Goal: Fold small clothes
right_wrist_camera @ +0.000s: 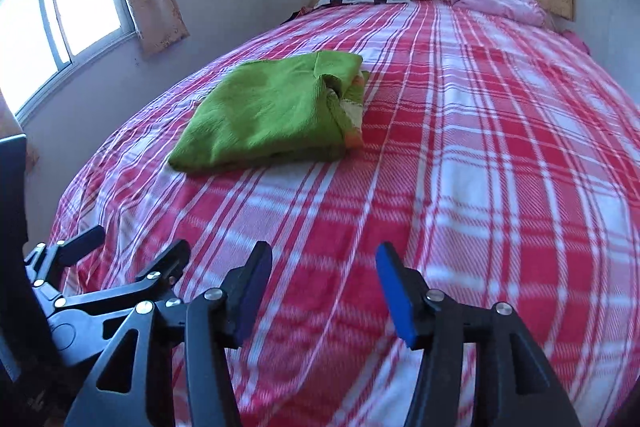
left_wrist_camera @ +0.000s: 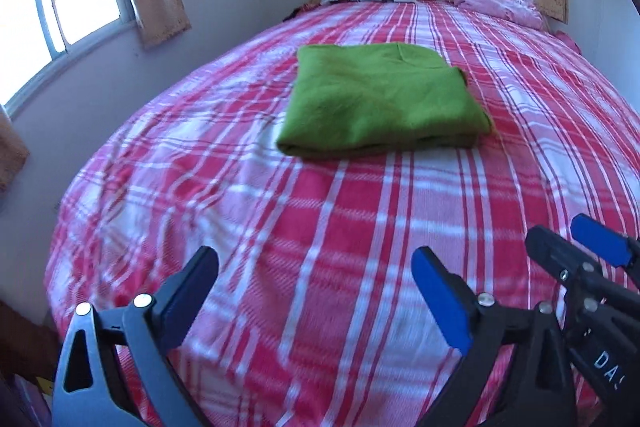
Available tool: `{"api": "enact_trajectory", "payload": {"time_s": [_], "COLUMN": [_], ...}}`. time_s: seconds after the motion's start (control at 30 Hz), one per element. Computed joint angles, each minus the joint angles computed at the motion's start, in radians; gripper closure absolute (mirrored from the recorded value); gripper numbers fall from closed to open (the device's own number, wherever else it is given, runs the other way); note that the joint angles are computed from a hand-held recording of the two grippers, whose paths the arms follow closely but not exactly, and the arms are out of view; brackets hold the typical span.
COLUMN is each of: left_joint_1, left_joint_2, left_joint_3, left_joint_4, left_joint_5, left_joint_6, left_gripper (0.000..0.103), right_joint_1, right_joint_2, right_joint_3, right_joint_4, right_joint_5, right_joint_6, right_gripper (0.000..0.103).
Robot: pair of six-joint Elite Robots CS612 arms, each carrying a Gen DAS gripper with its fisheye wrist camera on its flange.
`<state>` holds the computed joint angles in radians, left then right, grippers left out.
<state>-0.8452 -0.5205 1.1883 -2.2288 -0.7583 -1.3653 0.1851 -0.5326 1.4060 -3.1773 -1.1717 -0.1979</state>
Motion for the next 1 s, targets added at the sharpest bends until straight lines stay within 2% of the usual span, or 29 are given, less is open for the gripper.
{"api": "enact_trajectory", "payload": {"time_s": [0.2, 0.33, 0.47, 0.6, 0.77, 0.87, 1.0], "left_joint_1": [-0.052, -0.083, -0.107, -0.12, -0.128, -0.134, -0.14], "left_joint_2": [-0.047, -0.082, -0.102, -0.111, -0.113, -0.118, -0.121], "left_joint_3": [0.074, 0.109, 0.149, 0.163, 0.155, 0.162, 0.165], "left_joint_4": [0.003, 0.019, -0.097, -0.156, -0.149, -0.156, -0.167], "left_joint_5": [0.161, 0.274, 0.369, 0.408, 0.429, 0.438, 0.45], "left_joint_6": [-0.055, -0.1, -0.044, -0.015, -0.019, -0.038, -0.049], "left_gripper": [0.003, 0.0, 0.0, 0.0, 0.0, 0.0, 0.0], "right_joint_1": [-0.009, -0.02, -0.036, -0.045, -0.05, -0.05, -0.052], "right_joint_2": [-0.053, -0.09, -0.125, -0.148, -0.157, -0.158, -0.156], "right_joint_3": [0.109, 0.18, 0.239, 0.276, 0.307, 0.317, 0.321], "right_joint_4": [-0.115, -0.272, -0.446, -0.58, -0.765, -0.838, -0.876], "right_joint_5": [0.0, -0.001, 0.01, -0.003, -0.034, -0.052, -0.063], "right_joint_6": [-0.019, 0.01, 0.071, 0.112, 0.152, 0.162, 0.168], "right_gripper": [0.047, 0.047, 0.047, 0.042, 0.035, 0.032, 0.03]}}
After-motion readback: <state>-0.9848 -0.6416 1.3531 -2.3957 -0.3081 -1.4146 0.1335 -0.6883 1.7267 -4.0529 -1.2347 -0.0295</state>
